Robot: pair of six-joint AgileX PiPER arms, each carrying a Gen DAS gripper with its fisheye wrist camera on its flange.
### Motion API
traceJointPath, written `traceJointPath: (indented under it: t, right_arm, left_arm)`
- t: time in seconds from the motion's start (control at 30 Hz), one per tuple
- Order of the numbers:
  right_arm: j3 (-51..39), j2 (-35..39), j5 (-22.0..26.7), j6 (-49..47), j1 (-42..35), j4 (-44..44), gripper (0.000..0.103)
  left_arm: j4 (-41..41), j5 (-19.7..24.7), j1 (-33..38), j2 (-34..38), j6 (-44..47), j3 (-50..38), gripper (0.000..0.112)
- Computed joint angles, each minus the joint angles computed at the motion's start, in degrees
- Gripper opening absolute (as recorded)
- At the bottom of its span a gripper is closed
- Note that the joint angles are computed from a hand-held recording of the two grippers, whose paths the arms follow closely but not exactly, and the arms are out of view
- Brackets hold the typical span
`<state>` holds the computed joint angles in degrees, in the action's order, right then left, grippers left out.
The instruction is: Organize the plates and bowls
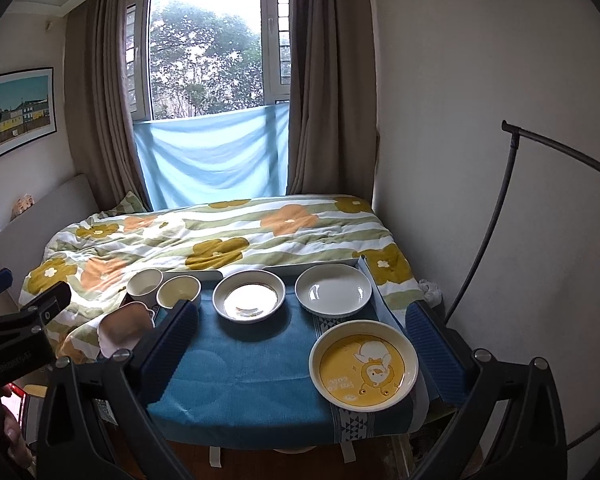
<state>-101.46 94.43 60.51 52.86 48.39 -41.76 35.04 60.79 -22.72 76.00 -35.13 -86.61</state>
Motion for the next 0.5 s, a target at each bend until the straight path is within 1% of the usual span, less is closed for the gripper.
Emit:
traceJointPath:
  t: [0.07,0.13,0.17,0.23,0.27,0.3,0.33,0.37,0.43,0.47,0.5]
  right_arm:
    - [3.24,-0.88,-0.18,1.54,-2.15,0.92,0.103]
    - [7.73,-2.37,-1.18,3.12,-4.73,2.12,0.103]
    - [10.25,-3.31,-2.42,3.55,-6.08,3.03,0.103]
    - [16.9,-5.74,-7.9,2.84,-10.82,7.23,0.103]
    - [19.68,-6.34,-10.73,0.79,-14.15,11.24,0.103]
    - [21.36,-6.56,-12.36,-0.81,-16.24,14.16,0.103]
    - [24.04,-6.73,-15.61,-3.86,-19.81,18.43,0.103]
    - [25.47,-6.71,-17.15,-5.97,-21.71,21.1,0.103]
    - [28.46,-5.34,-21.87,-12.37,-26.85,27.09,0.103]
    - [29.13,-4.25,-23.51,-15.53,-28.93,30.01,0.101]
    - [29.47,-2.76,-24.92,-19.92,-31.26,34.14,0.095]
  left_arm:
    - [-4.63,-1.74,1.26,2.8,4.48,-0.95,0.103]
    - [-7.28,-3.13,1.36,5.99,6.77,-1.85,0.103]
    - [-8.7,-4.0,1.35,7.53,7.52,-2.1,0.103]
    - [-11.8,-5.24,1.19,11.83,9.29,-3.66,0.103]
    - [-12.55,-5.35,0.77,14.48,9.87,-4.89,0.103]
    - [-13.49,-5.63,0.4,17.09,10.57,-6.12,0.103]
    - [-15.18,-6.39,0.37,19.74,11.65,-7.41,0.103]
    - [-17.55,-7.35,0.58,22.28,12.9,-8.53,0.103]
    - [-22.1,-8.07,0.74,28.66,15.3,-12.22,0.103]
    - [-22.66,-7.15,0.36,32.34,15.17,-14.97,0.103]
    - [-23.38,-5.23,0.11,36.19,15.49,-18.45,0.103]
